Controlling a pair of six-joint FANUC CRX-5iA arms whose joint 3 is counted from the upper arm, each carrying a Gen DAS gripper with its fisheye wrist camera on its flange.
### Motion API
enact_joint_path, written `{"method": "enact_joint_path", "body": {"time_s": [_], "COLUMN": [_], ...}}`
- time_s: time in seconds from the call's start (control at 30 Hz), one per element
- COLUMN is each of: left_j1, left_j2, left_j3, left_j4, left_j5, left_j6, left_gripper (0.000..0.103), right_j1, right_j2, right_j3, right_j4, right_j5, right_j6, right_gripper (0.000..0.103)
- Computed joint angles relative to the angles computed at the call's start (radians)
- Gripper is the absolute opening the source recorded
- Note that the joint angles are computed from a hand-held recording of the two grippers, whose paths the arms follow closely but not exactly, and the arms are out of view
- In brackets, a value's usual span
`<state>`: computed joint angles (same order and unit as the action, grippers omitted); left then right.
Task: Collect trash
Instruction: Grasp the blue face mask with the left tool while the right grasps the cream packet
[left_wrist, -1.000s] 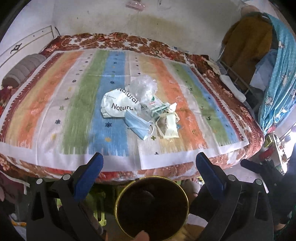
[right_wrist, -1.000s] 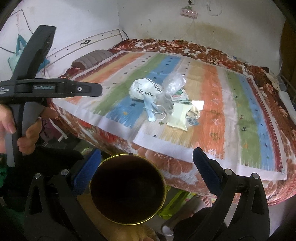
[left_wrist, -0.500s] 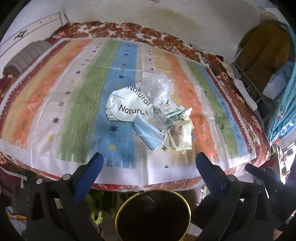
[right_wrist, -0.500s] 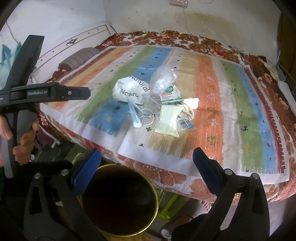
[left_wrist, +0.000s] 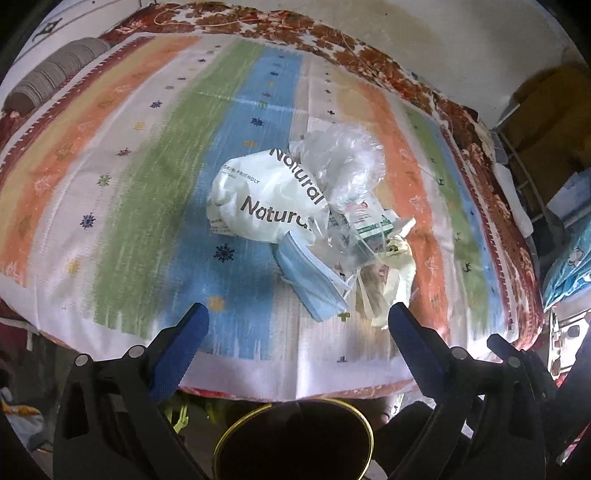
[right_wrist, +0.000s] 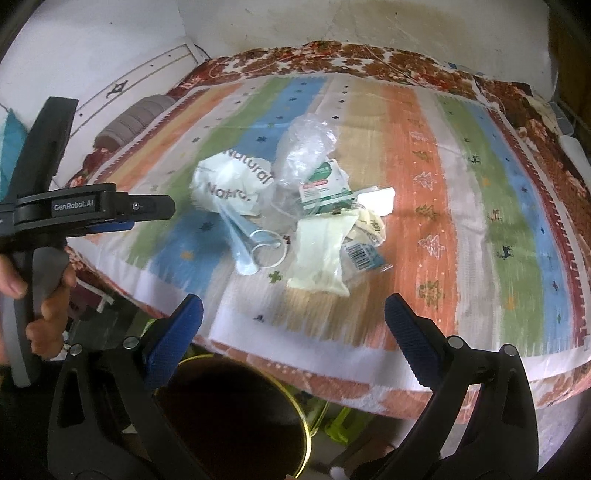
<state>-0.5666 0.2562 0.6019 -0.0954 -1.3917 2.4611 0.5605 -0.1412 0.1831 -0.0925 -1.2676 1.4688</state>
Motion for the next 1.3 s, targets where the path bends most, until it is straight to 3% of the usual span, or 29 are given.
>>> {"method": "enact_joint_path", "body": {"time_s": [0.2,0.43,0.8,1.0,1.17,1.3], "left_j1": [0.03,0.065,0.086,0.09,0.091,0.086], "left_j2": [0.026,0.044,0.084,0.107,0.108,0.113], "left_j3": [-0.007,-0.037,-0.039,-0.031,-0.052,-0.027], "left_j4": [0.031,0.08,0.115,0.155,0.187,0.177], "left_j5": [0.02,0.053,0.087,0.097,0.114,0.087], "left_j6": [0.011,0.032,0.082,0.07,0.036,0.02], "left_gripper": [0.09,0.074,0.057,0.04,0.013,0.004], "right_j1": [-0.028,-0.038,-0.065,-0.068,-0.09,-0.096], "right_j2": [0.071,0.15,0.234,0.254,0.256,0.25], "right_j3": [0.031,0.066,0.111,0.122,0.138,0.135], "right_j4": [-0.028,-0.042,-0.085,-0.096,-0.126,-0.123], "right_j5": [0.017,0.025,0.018,0.005,-0.018,-0.037], "right_j6": [0.013,0.014,0.042,0.066,0.069,0.078], "right_gripper": [0.088,0.079,0.051,0.032,0.023,0.02]}}
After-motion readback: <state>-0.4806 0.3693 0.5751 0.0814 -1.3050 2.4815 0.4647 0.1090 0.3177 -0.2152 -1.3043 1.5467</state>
